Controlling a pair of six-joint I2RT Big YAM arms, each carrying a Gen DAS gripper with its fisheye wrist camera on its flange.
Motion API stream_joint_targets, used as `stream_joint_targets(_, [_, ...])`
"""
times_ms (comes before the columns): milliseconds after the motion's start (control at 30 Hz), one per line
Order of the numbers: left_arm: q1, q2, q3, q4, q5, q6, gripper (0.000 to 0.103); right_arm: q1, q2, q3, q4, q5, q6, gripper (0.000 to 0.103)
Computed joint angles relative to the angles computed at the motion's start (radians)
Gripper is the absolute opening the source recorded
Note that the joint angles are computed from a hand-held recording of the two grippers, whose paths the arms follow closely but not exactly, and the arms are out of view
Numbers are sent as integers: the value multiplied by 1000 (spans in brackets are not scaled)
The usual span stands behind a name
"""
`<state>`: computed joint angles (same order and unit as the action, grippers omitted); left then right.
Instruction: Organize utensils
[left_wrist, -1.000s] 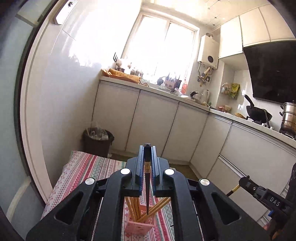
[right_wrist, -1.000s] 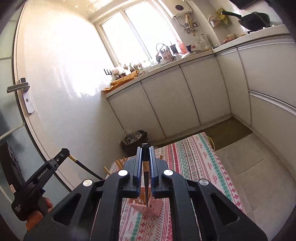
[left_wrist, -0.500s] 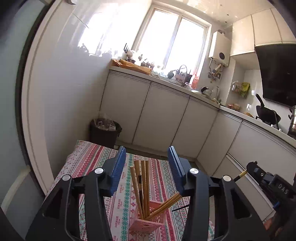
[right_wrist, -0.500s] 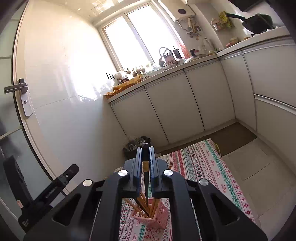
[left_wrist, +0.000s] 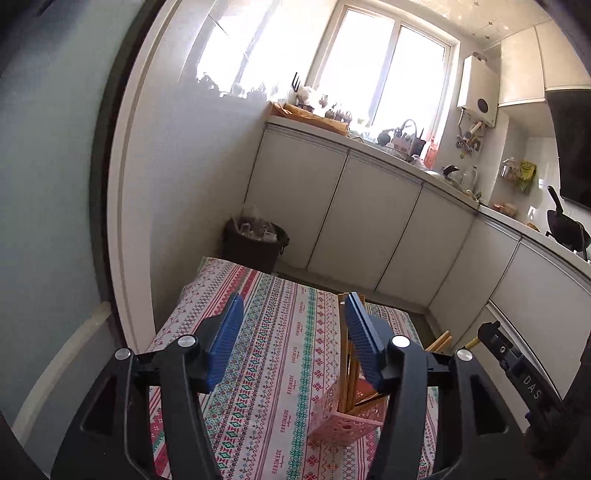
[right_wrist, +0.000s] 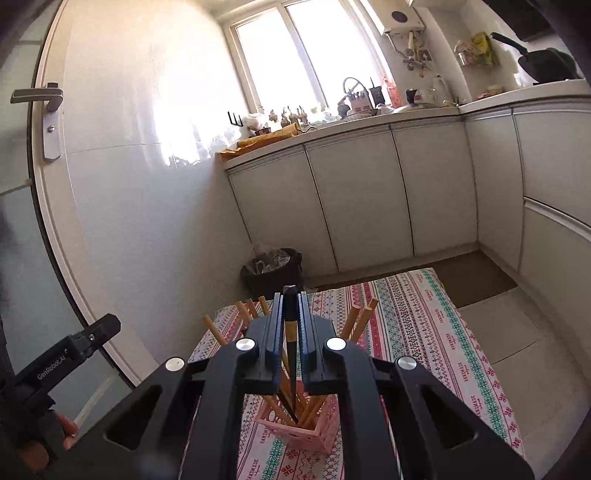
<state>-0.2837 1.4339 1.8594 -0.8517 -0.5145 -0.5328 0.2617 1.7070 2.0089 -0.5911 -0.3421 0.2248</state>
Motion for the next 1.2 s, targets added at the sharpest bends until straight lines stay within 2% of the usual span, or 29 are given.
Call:
stream_joint_targets(133, [-10,-6,-2,0,-32,17,60,4,-10,-11,6,8,2,9])
stream_joint_targets(200, [-11,-4,2,-4,-33,17,66,5,-7,0,-6,10,1,15])
stream_joint_targets(333, [-25,4,18,-6,-57,44,73,1,-23,-15,-2,5,2,37])
stream_joint_targets(433, [-37,9,27,1,-68,66,74,-2,-45,-43,23,3,3,44])
stream_joint_targets(467, [-39,10,30,1,-67,68,75,-4,-52,-51,26,0,1,50])
stream_joint_targets(500, [-41,11,32,1,-68,70,77,-5,-60,-60,28,-5,-1,53])
stream_joint_targets(567, [-50,12,35,1,-78,72,81,-7,-74,-77,37,0,-6,65])
stream_joint_targets(700, [-65,7,31,25,-98,88,90,-21,-98,-102,45,22,4,73])
stream_joint_targets(767, [-81,6,30,35,-120,105,96,-32,-103,-104,40,26,19,83])
stream_joint_targets(933, [-118,21,52,25,-159,163,96,-53,-131,-137,54,41,31,89])
stream_joint_targets(1200, [-152,33,71,18,-194,183,96,-76,-160,-157,22,84,3,92])
